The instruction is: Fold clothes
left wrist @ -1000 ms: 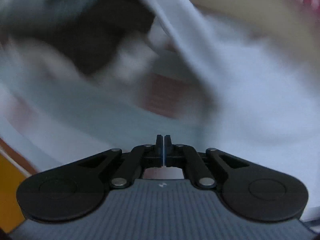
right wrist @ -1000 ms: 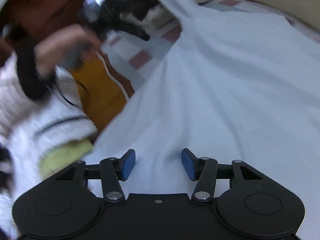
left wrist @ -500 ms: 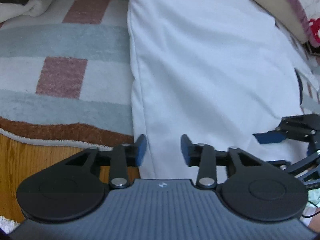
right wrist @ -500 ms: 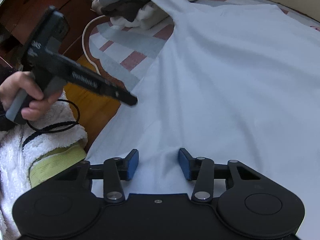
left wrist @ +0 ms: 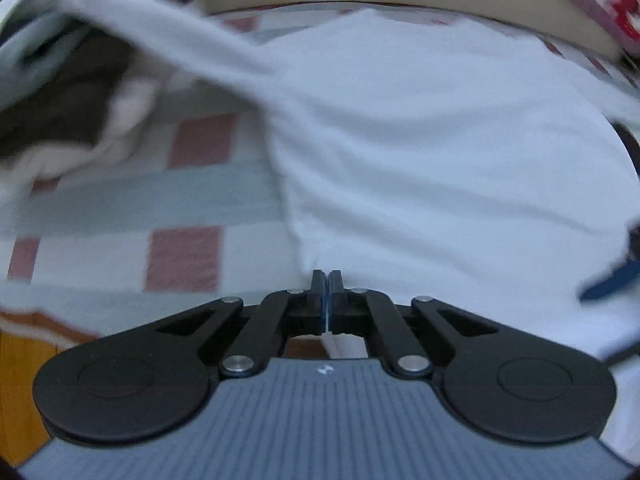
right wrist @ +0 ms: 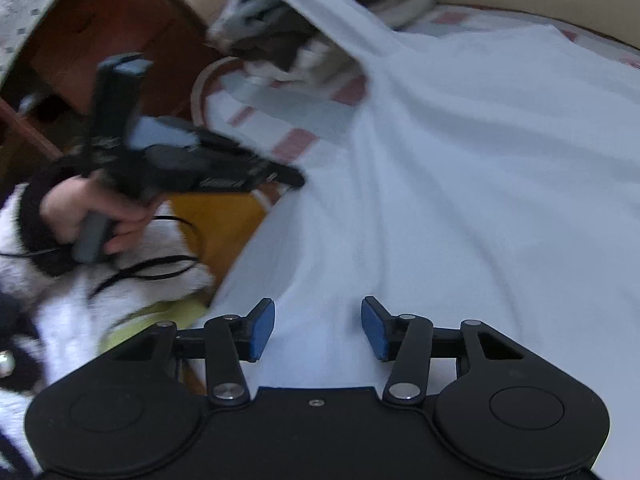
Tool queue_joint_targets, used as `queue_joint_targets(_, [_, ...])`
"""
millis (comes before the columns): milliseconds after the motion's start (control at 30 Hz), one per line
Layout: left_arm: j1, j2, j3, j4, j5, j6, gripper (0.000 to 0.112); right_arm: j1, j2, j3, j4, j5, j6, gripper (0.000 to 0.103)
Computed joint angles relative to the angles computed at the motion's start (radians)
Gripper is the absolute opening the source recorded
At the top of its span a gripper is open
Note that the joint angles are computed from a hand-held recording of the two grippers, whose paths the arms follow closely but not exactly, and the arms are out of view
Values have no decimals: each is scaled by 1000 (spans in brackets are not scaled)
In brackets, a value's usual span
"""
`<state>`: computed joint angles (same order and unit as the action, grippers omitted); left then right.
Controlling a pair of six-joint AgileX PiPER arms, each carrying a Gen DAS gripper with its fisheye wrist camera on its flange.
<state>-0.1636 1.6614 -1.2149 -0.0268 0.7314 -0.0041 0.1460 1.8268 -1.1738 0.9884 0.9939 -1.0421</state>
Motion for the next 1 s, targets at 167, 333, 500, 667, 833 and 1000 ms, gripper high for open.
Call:
queue_joint_targets(167, [39,28,-13,13,59,-25,1,40,-15,-8,-55,5,9,64])
queue_joint_targets(333, [-19,87,-58,101,129,-35,0,100,4,13,-87,-72,-7,65])
queue_joint_targets(500, [4,80,-72,48,166,118,0,128,134,-101,-100,52,18,56])
queue_joint_targets(667, [-7,118,-105,48,234,167,0,170,195,-130,-123,68,74,56])
queue_joint_targets(833, [-60,106,-95,117,251,151,0,214,165,-107,-146,24,81,58])
queue_joint_targets(1000, [17,105,-137,-29,334,208,2,200,162,-92,-118,51,70,59])
